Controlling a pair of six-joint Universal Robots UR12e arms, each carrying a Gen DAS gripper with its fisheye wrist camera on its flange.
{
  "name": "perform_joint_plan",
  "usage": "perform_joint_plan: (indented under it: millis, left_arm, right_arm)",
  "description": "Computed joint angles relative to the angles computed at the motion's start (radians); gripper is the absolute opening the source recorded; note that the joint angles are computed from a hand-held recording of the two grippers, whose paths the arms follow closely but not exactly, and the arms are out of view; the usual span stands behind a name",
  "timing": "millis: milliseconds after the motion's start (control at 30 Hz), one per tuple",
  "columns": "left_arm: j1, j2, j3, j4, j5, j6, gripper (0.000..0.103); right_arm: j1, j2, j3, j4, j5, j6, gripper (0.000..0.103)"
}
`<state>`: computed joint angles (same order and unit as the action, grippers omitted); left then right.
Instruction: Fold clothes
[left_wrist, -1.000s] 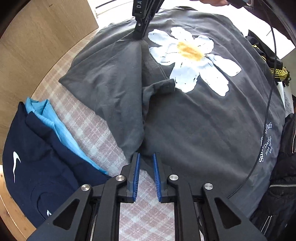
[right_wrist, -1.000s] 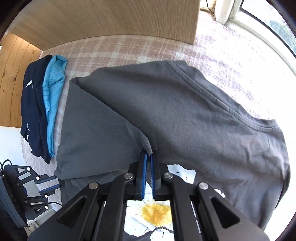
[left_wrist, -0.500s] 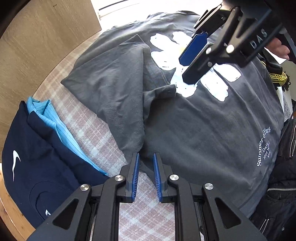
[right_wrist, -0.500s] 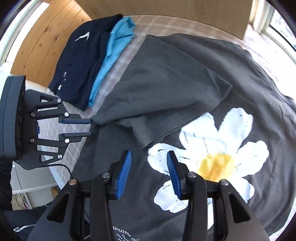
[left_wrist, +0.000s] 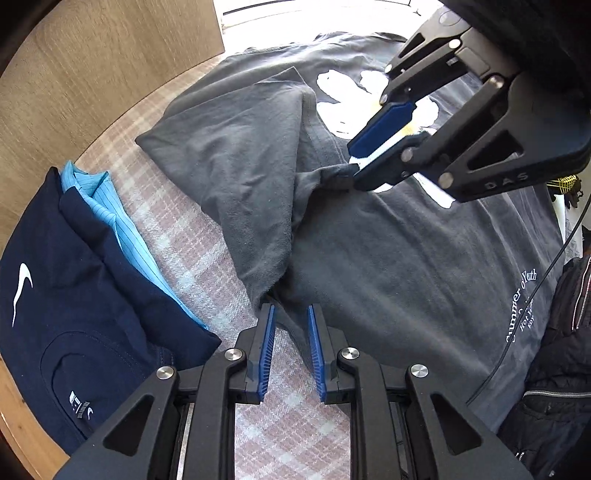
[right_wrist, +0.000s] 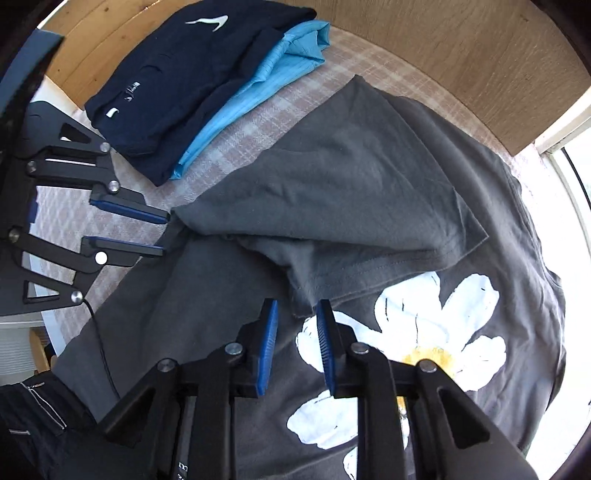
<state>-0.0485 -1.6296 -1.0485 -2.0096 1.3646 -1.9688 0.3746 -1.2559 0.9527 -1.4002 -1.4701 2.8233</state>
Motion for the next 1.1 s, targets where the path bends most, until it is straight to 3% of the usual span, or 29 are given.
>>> perform_joint_plan:
  millis: [133,433,700,800,933,1033,1100]
  left_arm:
    - [-0.002,-0.001,-0.001,-0.005,0.003,-0.008,0.019]
    - [-0.006,0.002,-0.002,-0.016,0.006,-0.011,0.019]
    - [-0.012,0.005,-0.002,-0.034,0.007,-0.003,0.022]
    - [-0.011,0.004,0.0,-0.039,0.004,-0.008,0.022]
    - [-0.01,0.004,0.005,-0.05,0.0,-0.016,0.023]
    - [-0.012,0.01,0.001,-0.05,0.004,-0.006,0.024]
    - [-0.012,0.015,-0.004,-0.046,0.004,-0.001,0.028]
  right_arm:
    - [0.003,-0.013,0.013,-0.041,-0.043,-0.013,0.026]
    - [0.02,0.037,-0.022,0.01,-0.101,-0.017,0.026]
    - [0.007,0.017,-0.014,-0.016,-0.053,-0.045,0.027]
    - [0.0,-0.009,0.013,-0.057,-0.03,-0.067,0.042]
    - [-0.015,-0.014,0.006,-0.025,0.055,-0.082,0.042]
    - [-0.002,-0.022,0.029,-0.077,-0.009,-0.071,0.042]
    - [-0.007,-0.019,0.025,-0.079,-0.01,-0.049,0.042]
